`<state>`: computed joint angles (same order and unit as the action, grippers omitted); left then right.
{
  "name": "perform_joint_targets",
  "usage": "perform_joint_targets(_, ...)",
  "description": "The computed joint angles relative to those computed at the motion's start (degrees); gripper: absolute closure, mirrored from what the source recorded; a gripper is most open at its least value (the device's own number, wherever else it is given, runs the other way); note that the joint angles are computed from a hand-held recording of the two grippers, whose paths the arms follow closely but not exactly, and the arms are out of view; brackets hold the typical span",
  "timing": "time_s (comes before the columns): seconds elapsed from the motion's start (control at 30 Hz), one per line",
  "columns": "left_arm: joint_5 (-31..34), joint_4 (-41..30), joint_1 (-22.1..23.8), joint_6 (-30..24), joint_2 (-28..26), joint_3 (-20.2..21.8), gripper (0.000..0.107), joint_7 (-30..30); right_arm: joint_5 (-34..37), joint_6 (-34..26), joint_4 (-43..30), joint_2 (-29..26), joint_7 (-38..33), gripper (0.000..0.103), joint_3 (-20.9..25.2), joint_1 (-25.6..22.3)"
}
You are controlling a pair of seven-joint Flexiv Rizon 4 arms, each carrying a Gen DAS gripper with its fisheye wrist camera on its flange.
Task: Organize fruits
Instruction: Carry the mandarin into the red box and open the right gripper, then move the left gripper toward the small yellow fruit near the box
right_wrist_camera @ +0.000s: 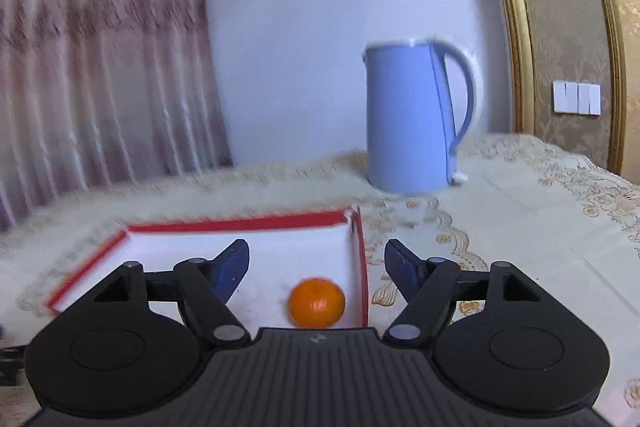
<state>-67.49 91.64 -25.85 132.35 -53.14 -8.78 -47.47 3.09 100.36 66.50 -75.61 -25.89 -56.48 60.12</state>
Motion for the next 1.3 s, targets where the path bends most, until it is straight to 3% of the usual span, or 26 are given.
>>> perform_joint_targets(0.13, 5.6, 2.3, 0.0, 0.9, 0.5, 0.7, 0.004, -2.3, 6.7, 5.9, 9.8, -0.2, -2.1, 0.027, -3.0, 5.7)
perform_joint_targets(0.27, 16.4, 6.9, 1.4, 1.7, 2.0, 1.0, 0.004, -9.2, 11.1, 7.9, 13.3, 0.3, -4.4, 0.027, -1.4, 7.2)
perform_joint_targets(0.33, 19.0, 7.8, 0.3, 1.4, 2.3, 2.5, 0.004, -9.5, 11.8, 7.9, 13.2, 0.7, -6.0, 0.027, 0.1, 6.8)
perform_joint_targets(0.47, 16.5, 5.6, -3.3, 2.0, 1.2, 5.6, 0.006, -4.5, 13.7, 8.0, 11.7, 0.7, -8.3, 0.027, 1.2, 6.2)
perform_joint_targets(0.57, 13.8, 4.2, -4.0, 0.1, 1.2, 6.0, 0.016, 0.0, 15.3, 8.1, 11.5, 0.7, -9.9, 0.027, 1.7, 6.2)
perform_joint_targets(0.63, 9.5, 2.1, -5.2, -0.8, 0.4, 6.7, 0.028, 4.3, 16.0, 7.7, 11.1, 0.7, -10.5, 0.027, 1.7, 6.2)
perform_joint_targets(0.7, 7.7, 1.4, -4.6, -2.3, 0.5, 6.0, 0.031, 6.9, 16.3, 7.7, 11.1, 0.7, -11.0, 0.027, 1.9, 6.2)
perform_joint_targets(0.87, 14.9, 2.7, -1.8, -4.5, 1.2, 4.9, 0.032, 3.9, 16.4, 7.7, 11.0, 1.4, -12.0, 0.027, 3.2, 5.8)
perform_joint_targets(1.03, 23.4, 5.1, 1.6, -10.6, 3.3, 3.5, 0.040, -0.8, 15.7, 7.7, 10.8, 2.6, -12.9, 0.027, 5.2, 4.8)
perform_joint_targets(1.3, 31.5, 6.1, 2.6, -13.5, 4.0, 4.9, 0.040, -8.0, 15.9, 7.9, 10.6, 3.4, -14.0, 0.027, 6.9, 4.0)
